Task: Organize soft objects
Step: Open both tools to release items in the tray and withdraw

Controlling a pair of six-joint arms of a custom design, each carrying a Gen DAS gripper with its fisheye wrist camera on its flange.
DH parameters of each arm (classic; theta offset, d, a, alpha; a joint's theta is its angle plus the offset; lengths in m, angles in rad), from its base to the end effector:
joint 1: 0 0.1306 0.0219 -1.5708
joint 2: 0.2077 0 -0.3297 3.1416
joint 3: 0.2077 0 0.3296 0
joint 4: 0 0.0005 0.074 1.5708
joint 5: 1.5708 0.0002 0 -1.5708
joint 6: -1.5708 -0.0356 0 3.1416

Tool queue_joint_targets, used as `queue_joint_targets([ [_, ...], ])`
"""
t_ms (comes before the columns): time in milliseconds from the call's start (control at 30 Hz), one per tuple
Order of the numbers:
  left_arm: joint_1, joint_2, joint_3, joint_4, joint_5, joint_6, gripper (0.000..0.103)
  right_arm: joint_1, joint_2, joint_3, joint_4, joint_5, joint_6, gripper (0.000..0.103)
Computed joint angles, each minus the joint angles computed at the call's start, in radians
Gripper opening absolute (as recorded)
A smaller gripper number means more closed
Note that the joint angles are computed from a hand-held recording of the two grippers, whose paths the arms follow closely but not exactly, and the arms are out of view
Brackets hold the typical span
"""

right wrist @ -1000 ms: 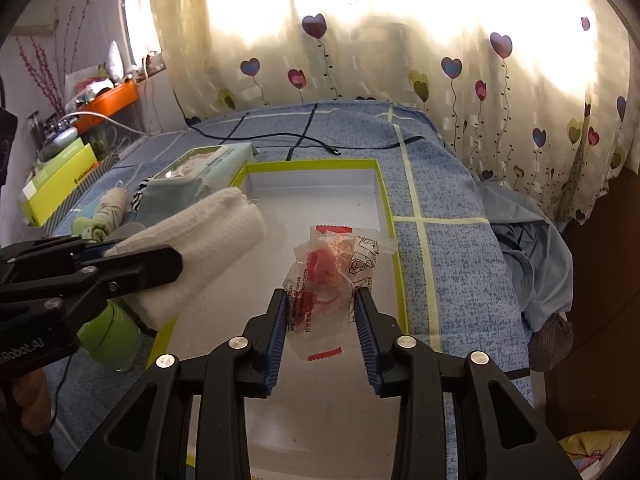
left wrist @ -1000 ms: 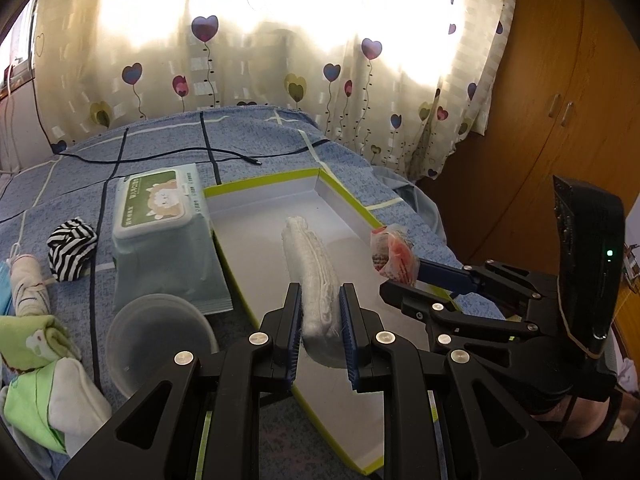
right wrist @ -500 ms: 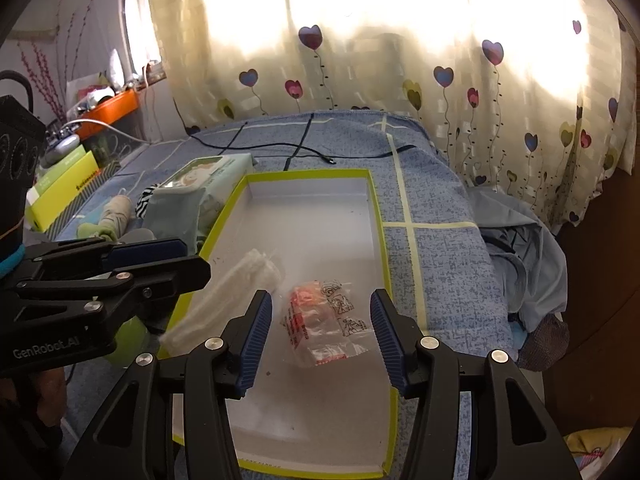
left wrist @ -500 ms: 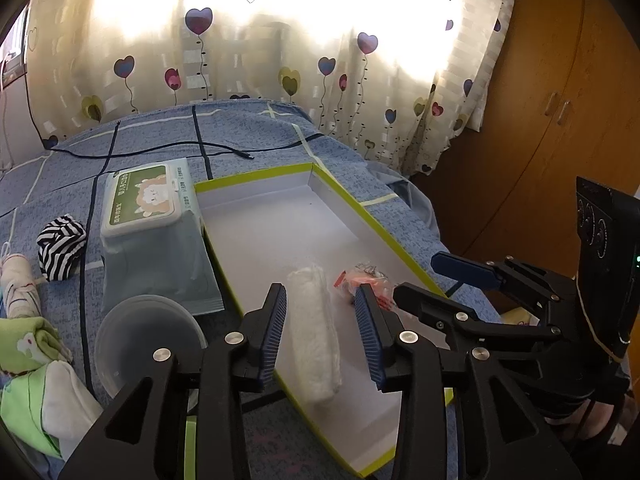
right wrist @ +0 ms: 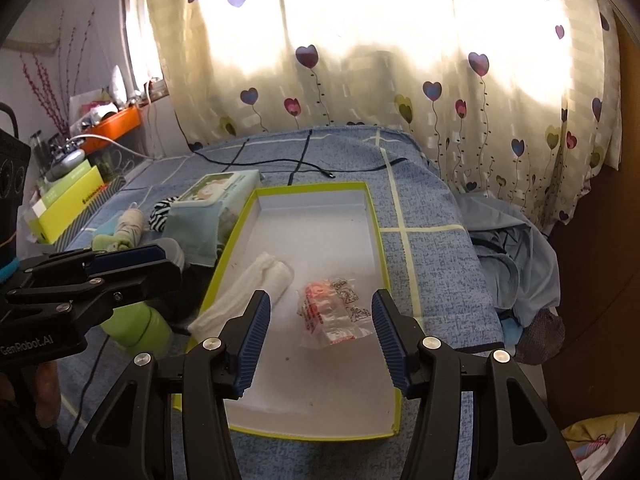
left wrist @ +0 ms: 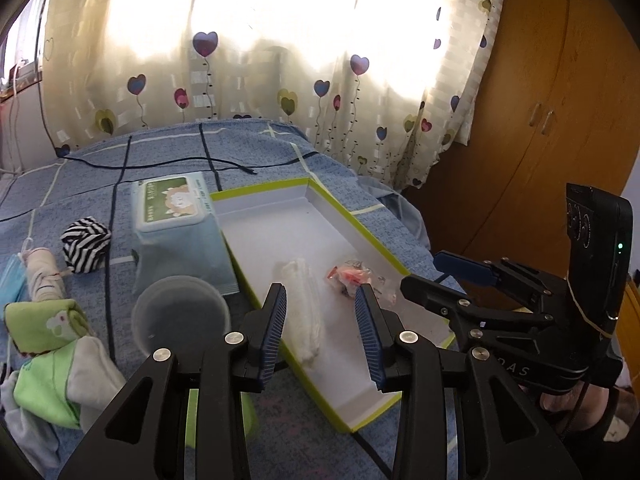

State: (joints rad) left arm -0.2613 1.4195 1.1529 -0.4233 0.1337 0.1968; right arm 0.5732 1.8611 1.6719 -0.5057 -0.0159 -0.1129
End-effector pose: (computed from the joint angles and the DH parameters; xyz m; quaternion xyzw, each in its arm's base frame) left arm 0.4262 -0.1194 0.3032 0.0576 0.9012 -0.1554 0.4006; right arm 0.4933 0.3185 0.2879 -0.2099 0.8810 0.1494 0.3969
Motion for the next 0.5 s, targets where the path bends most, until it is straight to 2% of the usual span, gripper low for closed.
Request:
queue_joint_targets([
  [267,0.026,-0.087,-0.077,0.019,-0.034,-0.002,0.037,0.042,-0.031,-0.015,0.007,0.011,0.011,0.053],
  [500,0.063,-0.144,-0.132,0.035,-0.029,0.003,0.037,0.079,-0.028,0.007,-0.005,0.014,0.025,0.052],
])
